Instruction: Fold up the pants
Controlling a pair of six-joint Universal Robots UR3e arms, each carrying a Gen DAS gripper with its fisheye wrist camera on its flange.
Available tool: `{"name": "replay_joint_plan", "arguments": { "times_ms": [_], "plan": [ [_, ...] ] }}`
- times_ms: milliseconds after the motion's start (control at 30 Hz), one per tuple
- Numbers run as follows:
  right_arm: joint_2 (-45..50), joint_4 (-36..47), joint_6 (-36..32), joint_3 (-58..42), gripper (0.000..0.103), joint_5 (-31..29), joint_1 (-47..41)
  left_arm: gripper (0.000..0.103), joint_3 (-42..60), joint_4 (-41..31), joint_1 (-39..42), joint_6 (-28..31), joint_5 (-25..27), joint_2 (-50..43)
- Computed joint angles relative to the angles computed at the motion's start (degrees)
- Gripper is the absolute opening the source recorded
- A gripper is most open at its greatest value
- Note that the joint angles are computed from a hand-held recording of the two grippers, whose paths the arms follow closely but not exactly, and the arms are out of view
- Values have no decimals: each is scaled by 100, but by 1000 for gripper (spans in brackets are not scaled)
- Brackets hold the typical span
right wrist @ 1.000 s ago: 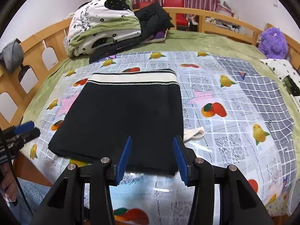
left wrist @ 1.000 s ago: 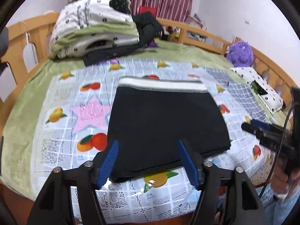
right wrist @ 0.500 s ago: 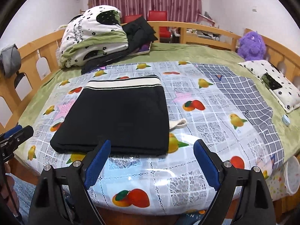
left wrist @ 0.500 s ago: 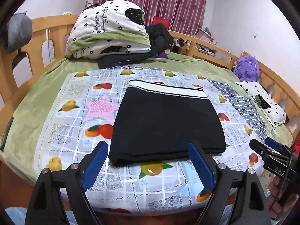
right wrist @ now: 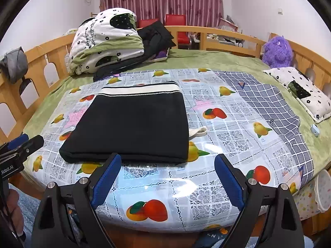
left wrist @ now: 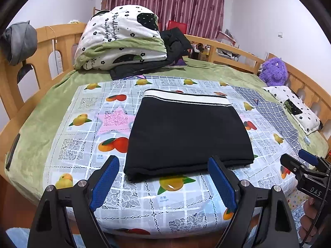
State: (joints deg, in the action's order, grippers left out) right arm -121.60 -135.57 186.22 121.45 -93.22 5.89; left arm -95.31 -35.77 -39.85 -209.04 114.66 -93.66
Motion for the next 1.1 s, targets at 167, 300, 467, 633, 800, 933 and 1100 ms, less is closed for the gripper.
{"name": "replay_joint_plan", "arguments": {
  "times_ms": [167, 300, 467, 633, 800, 933, 1100],
  "plan": [
    [8, -55, -6, 19, 91, 32, -7, 87, -9, 27, -25, -1, 58, -5],
    [16, -66, -13, 21, 91, 28, -9, 87, -9, 28, -32, 21, 76, -10],
    [-8, -37, 7, 19, 91, 37, -47, 87, 43, -32, -56, 61, 72, -39],
    [4, -42, -2, 24, 91, 30, -69, 87, 117, -58, -113, 89, 114, -105],
    [19, -107, 15, 52, 91, -23, -21, 87, 109, -56, -118, 72, 112, -104],
    [3, -92, 22, 57, 91, 9, -46, 87, 94, -23, -124, 74, 121, -113],
    [28, -95, 59, 43, 91, -22, 18, 87, 97, -92, -102, 53, 74, -108]
  ]
}}
